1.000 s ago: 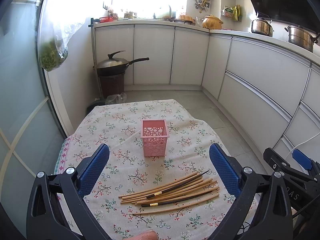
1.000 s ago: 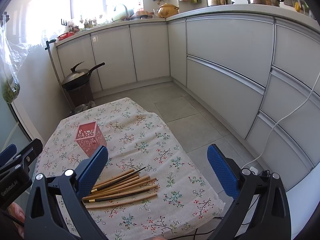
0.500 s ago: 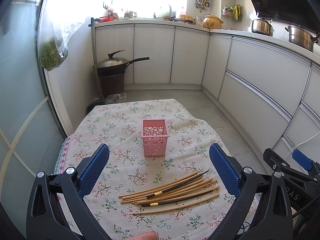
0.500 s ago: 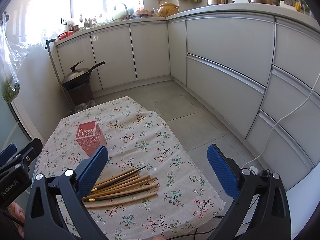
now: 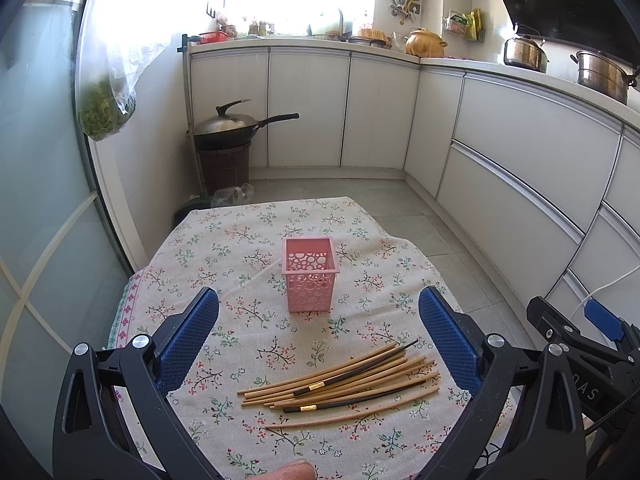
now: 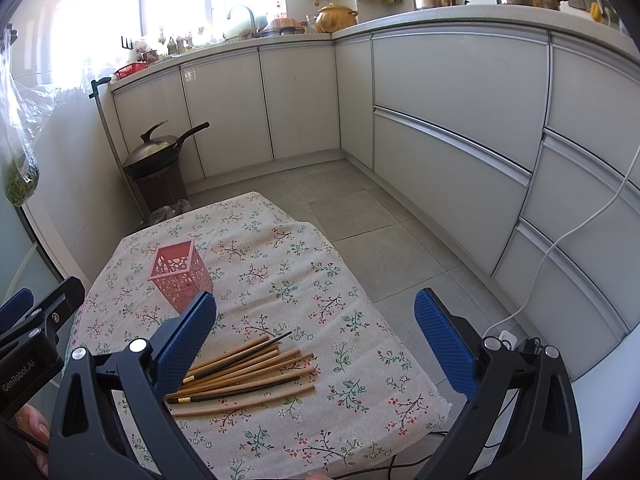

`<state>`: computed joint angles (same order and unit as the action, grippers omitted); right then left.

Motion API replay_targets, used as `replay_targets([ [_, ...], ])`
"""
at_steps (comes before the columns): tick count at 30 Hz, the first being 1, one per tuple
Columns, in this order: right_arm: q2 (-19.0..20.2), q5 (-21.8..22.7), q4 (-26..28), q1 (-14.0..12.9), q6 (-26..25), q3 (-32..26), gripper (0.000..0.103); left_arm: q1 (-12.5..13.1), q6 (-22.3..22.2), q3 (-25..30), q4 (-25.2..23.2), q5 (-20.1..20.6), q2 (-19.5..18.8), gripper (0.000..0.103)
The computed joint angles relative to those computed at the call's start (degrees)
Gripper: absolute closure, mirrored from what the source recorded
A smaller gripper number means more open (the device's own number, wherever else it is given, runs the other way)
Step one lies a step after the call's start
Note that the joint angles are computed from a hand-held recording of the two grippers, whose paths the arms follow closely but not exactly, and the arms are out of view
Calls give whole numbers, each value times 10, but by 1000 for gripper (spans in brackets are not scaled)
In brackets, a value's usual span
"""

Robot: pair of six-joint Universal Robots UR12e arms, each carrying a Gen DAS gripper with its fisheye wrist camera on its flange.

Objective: Organize utensils

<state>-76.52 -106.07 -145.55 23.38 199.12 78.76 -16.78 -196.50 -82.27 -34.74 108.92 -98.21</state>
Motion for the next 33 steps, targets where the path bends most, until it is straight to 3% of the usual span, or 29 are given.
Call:
replay_targets([
  [19,0,2,4,-2,4,1,6,0,-1,-2,-2,-1,1,7],
  [22,-1,4,11,-5,11,-1,6,4,1,1,-20,-10,-1,7],
  [25,-3,11,21,-9,26,-1,6,17,13,28,-102,-59,-14,7],
  [29,-2,33,48,-19,34,-7,6,37,68,90,-248,-167,-56,7],
  [33,7,33,89,-26,29,-20,6,39,114,153,-339,-199,-99,7],
])
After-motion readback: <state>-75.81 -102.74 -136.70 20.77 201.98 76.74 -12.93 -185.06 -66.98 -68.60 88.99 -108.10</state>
